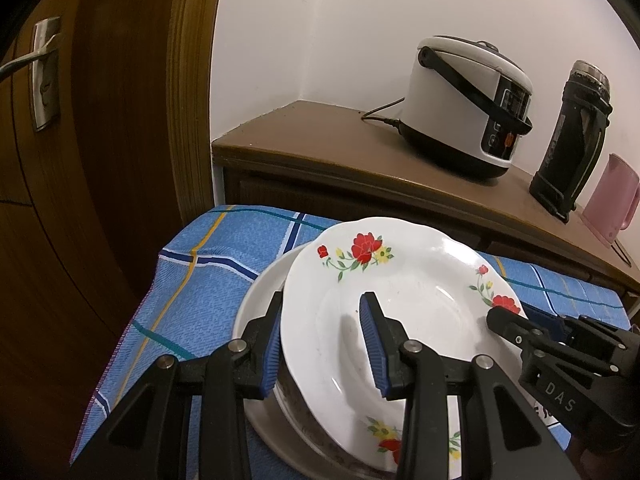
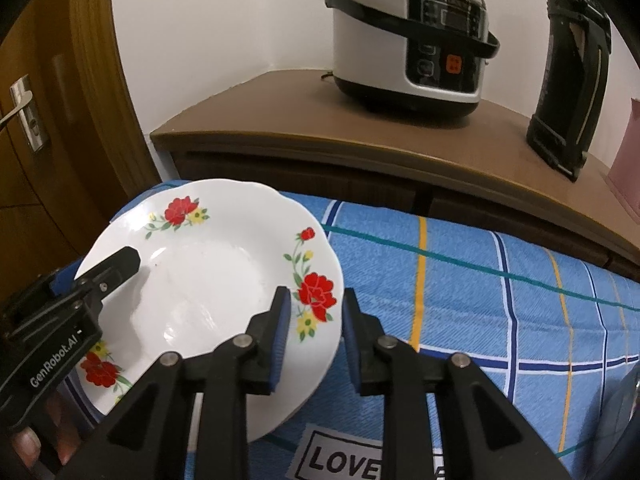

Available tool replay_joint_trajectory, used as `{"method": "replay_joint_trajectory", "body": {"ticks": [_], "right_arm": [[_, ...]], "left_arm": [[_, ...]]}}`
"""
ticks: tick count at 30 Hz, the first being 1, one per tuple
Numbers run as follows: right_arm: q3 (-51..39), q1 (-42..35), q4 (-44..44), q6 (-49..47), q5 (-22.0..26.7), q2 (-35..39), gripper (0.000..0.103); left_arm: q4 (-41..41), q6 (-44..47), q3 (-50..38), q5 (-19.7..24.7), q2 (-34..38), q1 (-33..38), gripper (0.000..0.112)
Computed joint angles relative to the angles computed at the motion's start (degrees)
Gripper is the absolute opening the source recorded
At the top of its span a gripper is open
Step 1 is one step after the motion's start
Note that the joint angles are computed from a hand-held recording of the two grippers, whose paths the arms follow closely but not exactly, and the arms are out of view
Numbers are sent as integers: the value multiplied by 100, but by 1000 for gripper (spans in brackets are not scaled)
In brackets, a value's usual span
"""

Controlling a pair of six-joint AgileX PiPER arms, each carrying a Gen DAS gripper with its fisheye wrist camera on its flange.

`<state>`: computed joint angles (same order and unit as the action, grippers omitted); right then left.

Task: Organize plates and bowls
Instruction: 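Lower the red-flower plate onto the floral bowl stack with both grippers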

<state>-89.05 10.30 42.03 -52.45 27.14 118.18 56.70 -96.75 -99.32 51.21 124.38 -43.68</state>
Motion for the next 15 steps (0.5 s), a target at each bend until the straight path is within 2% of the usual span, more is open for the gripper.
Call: {"method": "replay_joint_trajectory", "body": {"ticks": [6, 8, 9, 12, 15], "right_arm": [[17, 29, -148, 17, -101, -6, 27], [-27, 30, -102, -35, -1, 25, 27], [-13, 37, -94, -55, -22, 24, 28], [20, 55, -121, -61, -66, 6, 29], [-47, 30, -116, -87, 6, 42, 29]], "left_arm": [[-107, 242, -125, 161, 67, -44, 39], [-30, 419, -449, 652, 245, -177, 39], [-29, 471, -526, 752, 289, -193, 39], [-1, 327, -310, 578, 170, -152, 39], [-17, 377, -385, 710, 211, -168, 40]]}}
